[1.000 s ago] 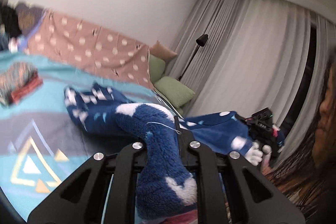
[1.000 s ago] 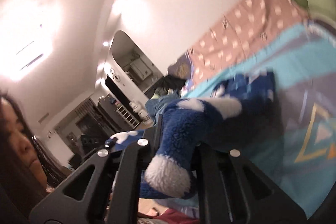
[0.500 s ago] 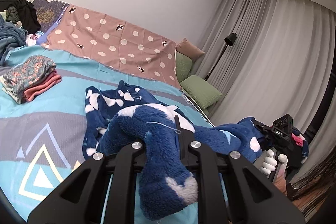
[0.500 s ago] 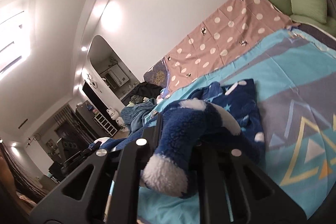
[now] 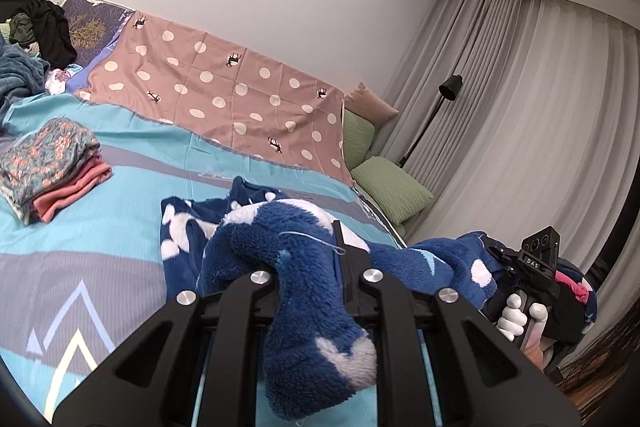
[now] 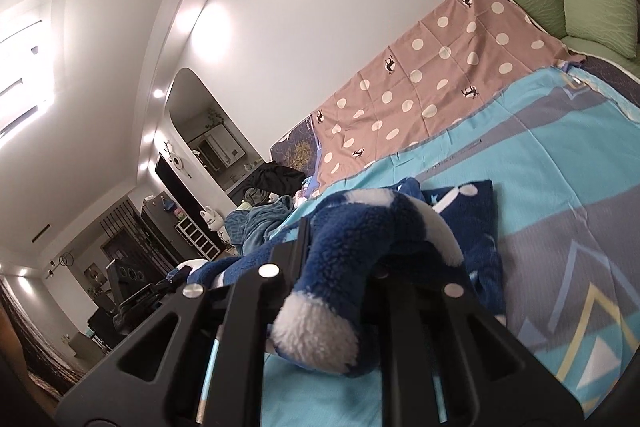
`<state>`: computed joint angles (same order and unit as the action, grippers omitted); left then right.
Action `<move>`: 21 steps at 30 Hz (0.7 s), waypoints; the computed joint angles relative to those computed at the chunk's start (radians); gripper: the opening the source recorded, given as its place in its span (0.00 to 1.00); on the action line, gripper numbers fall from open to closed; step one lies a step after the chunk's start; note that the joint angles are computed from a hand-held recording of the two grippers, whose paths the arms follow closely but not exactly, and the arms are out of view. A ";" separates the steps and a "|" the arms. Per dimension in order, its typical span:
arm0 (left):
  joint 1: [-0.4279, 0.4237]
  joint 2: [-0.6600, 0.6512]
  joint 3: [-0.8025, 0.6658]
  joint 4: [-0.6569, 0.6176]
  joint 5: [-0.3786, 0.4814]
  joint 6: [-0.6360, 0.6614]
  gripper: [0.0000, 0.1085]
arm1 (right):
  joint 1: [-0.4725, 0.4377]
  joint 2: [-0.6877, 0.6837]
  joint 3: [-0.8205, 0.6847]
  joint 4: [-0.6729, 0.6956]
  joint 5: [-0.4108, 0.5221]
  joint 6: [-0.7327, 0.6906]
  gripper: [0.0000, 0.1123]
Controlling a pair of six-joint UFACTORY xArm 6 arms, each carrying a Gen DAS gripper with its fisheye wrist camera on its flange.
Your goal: Fold small clothes
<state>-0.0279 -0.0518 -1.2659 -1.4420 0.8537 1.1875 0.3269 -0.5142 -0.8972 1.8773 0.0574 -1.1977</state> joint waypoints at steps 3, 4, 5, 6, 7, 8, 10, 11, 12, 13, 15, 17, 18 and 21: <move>-0.018 0.043 -0.061 0.015 -0.026 -0.006 0.13 | -0.025 0.054 -0.052 -0.039 0.015 0.009 0.13; -0.025 0.059 -0.084 0.020 -0.038 -0.007 0.13 | -0.035 0.075 -0.074 -0.038 0.022 0.004 0.13; -0.032 0.077 -0.108 0.025 -0.048 -0.010 0.13 | -0.046 0.098 -0.096 -0.045 0.028 0.007 0.13; -0.039 0.095 -0.133 0.032 -0.058 -0.014 0.13 | -0.053 0.116 -0.112 -0.053 0.032 0.011 0.13; -0.046 0.113 -0.157 0.040 -0.067 -0.019 0.13 | -0.062 0.143 -0.136 -0.065 0.035 0.019 0.13; -0.053 0.141 -0.191 0.052 -0.078 -0.029 0.13 | -0.071 0.167 -0.155 -0.078 0.041 0.029 0.13; -0.065 0.191 -0.252 0.083 -0.095 -0.061 0.13 | -0.087 0.221 -0.197 -0.134 0.053 0.089 0.13; -0.069 0.215 -0.281 0.100 -0.101 -0.080 0.13 | -0.096 0.245 -0.215 -0.156 0.060 0.113 0.13; -0.075 0.252 -0.325 0.126 -0.109 -0.113 0.13 | -0.107 0.276 -0.239 -0.190 0.070 0.147 0.13; -0.078 0.281 -0.359 0.147 -0.112 -0.138 0.13 | -0.114 0.301 -0.258 -0.226 0.075 0.179 0.13; -0.088 0.352 -0.446 0.199 -0.119 -0.198 0.13 | -0.130 0.355 -0.302 -0.298 0.086 0.246 0.13; -0.092 0.429 -0.541 0.245 -0.118 -0.258 0.13 | -0.149 0.409 -0.349 -0.342 0.107 0.290 0.13; -0.093 0.461 -0.581 0.261 -0.115 -0.283 0.13 | -0.158 0.435 -0.371 -0.362 0.120 0.315 0.13; -0.093 0.594 -0.749 0.333 -0.096 -0.371 0.13 | -0.192 0.531 -0.450 -0.441 0.164 0.407 0.13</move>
